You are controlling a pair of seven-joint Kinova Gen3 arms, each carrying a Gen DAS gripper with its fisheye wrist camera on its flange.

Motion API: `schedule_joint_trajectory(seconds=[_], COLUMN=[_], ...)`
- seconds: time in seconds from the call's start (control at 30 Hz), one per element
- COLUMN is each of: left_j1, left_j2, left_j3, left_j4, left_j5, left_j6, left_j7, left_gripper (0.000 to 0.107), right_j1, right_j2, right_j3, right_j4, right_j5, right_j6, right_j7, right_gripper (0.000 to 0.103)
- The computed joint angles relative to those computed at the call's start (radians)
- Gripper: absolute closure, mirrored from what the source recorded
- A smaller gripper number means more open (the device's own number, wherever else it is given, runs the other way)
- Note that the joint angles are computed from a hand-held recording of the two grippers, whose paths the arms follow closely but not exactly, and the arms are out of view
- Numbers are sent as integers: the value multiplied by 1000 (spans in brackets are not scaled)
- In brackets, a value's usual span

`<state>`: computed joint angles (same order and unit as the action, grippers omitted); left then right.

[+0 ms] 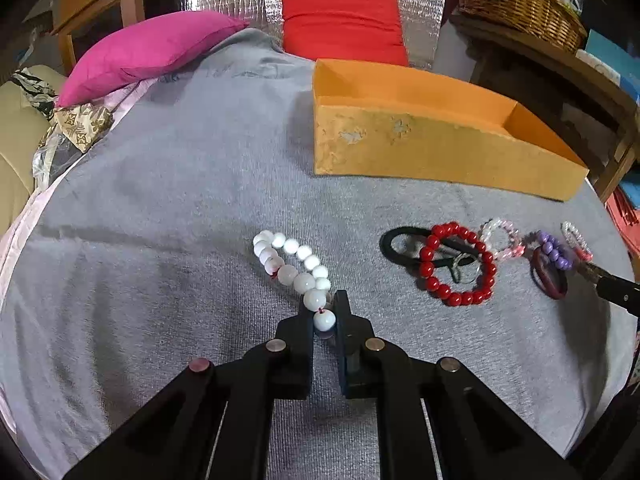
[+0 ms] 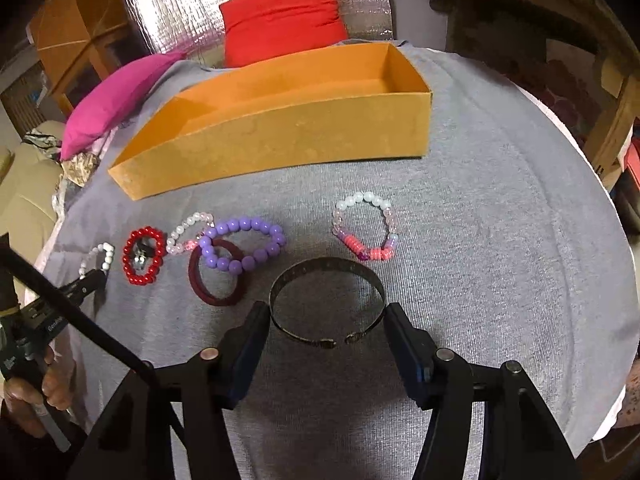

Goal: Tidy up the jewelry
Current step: 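Grasp the white bead bracelet with the left tool while the right tool grasps the silver bangle, then lift and carry the white bracelet with the left tool while the right tool carries the bangle into the box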

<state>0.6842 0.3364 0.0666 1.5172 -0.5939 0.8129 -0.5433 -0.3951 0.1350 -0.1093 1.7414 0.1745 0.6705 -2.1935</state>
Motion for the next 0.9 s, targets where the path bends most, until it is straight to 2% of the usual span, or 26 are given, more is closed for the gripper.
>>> schedule_joint_trajectory(seconds=[0.13, 0.17, 0.2, 0.33, 0.4, 0.53, 0.6, 0.7, 0.73, 0.77, 0.8, 0.83, 0.87, 0.9], left_j1=[16, 17, 21, 26, 17, 12, 13, 16, 20, 20, 17, 18, 18, 21], left_j2=[-29, -37, -42, -67, -67, -69, -75, -78, -76, -75, -73, -72, -72, -72], left_j3=[-10, -10, -9, -3, 6, 17, 16, 20, 21, 23, 27, 28, 29, 28], left_j4=[15, 21, 23, 43, 43, 46, 53, 56, 56, 55, 53, 52, 52, 52], left_j5=[-40, -50, -63, -117, -118, -115, -122, -131, -137, -138, -132, -130, -129, -131], left_j6=[-23, -30, -32, -65, -69, -73, -79, -79, -77, -75, -76, -77, -79, -80], left_j7=[46, 57, 69, 121, 122, 113, 123, 135, 138, 137, 130, 129, 126, 128], left_gripper=[98, 98, 98, 98, 98, 98, 98, 98, 98, 98, 98, 98, 98, 98], right_j1=[5, 6, 9, -9, 18, 28, 69, 80, 85, 88, 90, 101, 95, 86], right_j2=[-28, -37, -43, -40, -25, -38, -45, -48, -48, -45, -39, -30, -25, -12], right_j3=[0, 0, -2, 12, -7, 12, -5, 2, 2, 3, 3, -5, 0, -4], right_j4=[24, 33, 36, 19, 1, 22, 34, 43, 44, 38, 32, 20, 16, 3], right_j5=[-2, 3, -1, 41, 7, -27, -84, -122, -138, -150, -160, -187, -197, -191], right_j6=[-49, -67, -80, -83, -66, -75, -81, -78, -77, -69, -58, -44, -41, -27], right_j7=[-16, -23, -21, -50, -29, -1, 44, 79, 90, 92, 95, 107, 108, 110], right_gripper=[41, 45, 64, 65, 65, 65, 65, 65, 65, 57, 47, 29, 24, 24])
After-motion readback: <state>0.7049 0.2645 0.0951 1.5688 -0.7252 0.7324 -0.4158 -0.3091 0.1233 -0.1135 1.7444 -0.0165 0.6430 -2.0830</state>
